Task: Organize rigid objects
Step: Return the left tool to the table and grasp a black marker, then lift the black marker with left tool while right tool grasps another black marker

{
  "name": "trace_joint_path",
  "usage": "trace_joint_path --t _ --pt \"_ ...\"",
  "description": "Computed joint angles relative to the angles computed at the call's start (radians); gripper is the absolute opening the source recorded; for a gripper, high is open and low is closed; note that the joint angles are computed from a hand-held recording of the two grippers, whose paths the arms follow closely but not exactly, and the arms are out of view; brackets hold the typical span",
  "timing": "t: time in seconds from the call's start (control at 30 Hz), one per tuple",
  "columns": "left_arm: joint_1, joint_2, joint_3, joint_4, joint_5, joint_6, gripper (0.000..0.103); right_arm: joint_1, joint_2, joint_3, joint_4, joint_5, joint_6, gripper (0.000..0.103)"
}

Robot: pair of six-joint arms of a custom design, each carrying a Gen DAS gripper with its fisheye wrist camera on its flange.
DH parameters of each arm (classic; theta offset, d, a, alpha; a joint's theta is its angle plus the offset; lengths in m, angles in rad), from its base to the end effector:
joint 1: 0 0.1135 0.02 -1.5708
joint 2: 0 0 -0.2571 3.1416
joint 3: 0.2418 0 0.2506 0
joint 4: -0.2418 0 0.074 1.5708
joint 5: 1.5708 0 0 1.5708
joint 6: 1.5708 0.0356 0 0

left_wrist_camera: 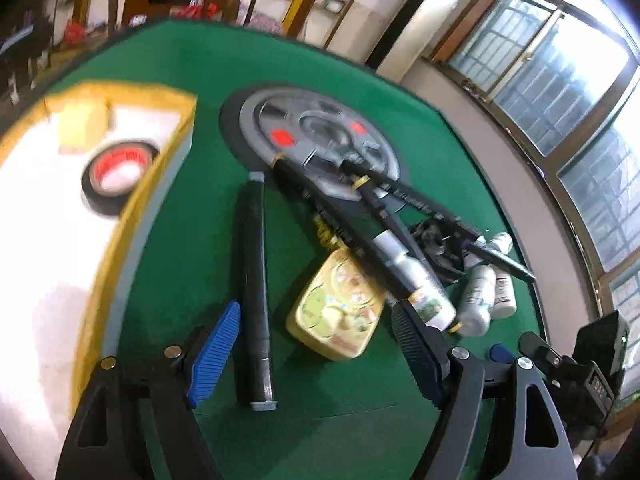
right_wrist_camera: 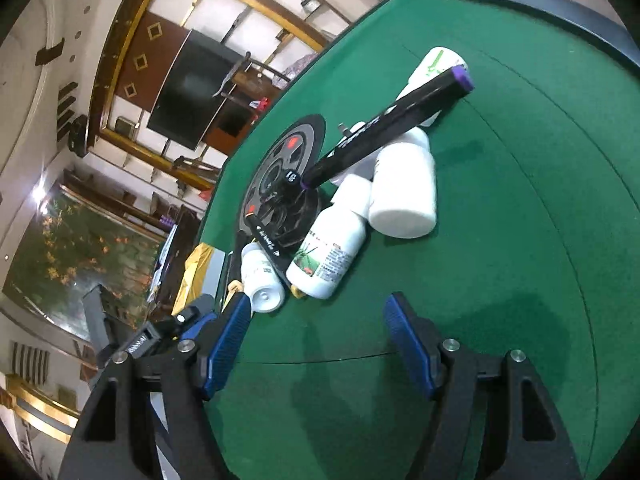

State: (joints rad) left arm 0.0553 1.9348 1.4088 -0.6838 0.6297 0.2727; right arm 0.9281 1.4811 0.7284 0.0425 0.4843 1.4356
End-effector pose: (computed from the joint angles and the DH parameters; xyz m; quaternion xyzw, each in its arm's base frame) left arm 0.3889 0.0005 0.1873 0.1567 0.9238 -0.2727 0.2181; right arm 0.1904 0.2267 0.1782 0.3183 0.8290 0.2921 0.3552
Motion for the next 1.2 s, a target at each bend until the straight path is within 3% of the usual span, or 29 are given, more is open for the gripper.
trace_joint_path --t 0.07,0.17,0.27,0.4,0.57,0.63,0.73,0.77,0.83,0.93,1.03,1.2 --pt "0.006 -0.016 -0.024 0.028 0.004 -0.004 0.073 0.007 0.002 0.014 -0.033 0.005 0.004 0.07" --pt "0.011 -0.023 -0.032 0.039 -0.012 0.013 0.039 0.008 -0.001 0.013 -0.03 0.003 0.001 0.07" --pt "0.023 -0.009 -0.012 0.036 -0.007 0.007 0.027 0.01 -0.012 -0.008 -0.002 0.01 0.004 0.07" --pt "0.006 -0.02 -0.017 0.061 -0.049 0.003 0.027 0.016 -0.043 -0.057 0.037 0.022 0.011 0.07" --pt "-0.025 0.019 0.035 0.079 -0.114 -0.058 0.035 0.014 -0.044 -0.058 0.03 0.02 0.009 0.07" --pt "-0.059 0.026 0.04 0.106 -0.196 -0.054 0.034 0.014 -0.045 -0.056 0.021 0.019 0.006 0.07" --pt "-0.15 -0.038 -0.083 0.29 -0.401 0.012 0.034 0.015 -0.044 -0.059 0.025 0.018 0.0 0.071" --pt "-0.17 -0.041 -0.103 0.327 -0.446 0.025 0.026 0.015 -0.047 -0.06 0.024 0.019 0.0 0.071" --pt "-0.165 -0.033 -0.095 0.316 -0.402 0.024 0.014 0.015 -0.049 -0.054 0.018 0.019 0.001 0.072" --pt "-0.134 -0.044 -0.102 0.282 -0.35 0.028 0.014 0.013 -0.048 -0.052 0.019 0.017 -0.001 0.071" --pt "-0.054 -0.073 -0.11 0.191 -0.205 0.035 0.014 0.008 -0.047 -0.037 -0.004 0.012 -0.004 0.071" --pt "0.028 -0.216 -0.251 0.157 -0.101 0.095 0.014 0.005 -0.054 -0.037 -0.002 0.01 -0.009 0.072"
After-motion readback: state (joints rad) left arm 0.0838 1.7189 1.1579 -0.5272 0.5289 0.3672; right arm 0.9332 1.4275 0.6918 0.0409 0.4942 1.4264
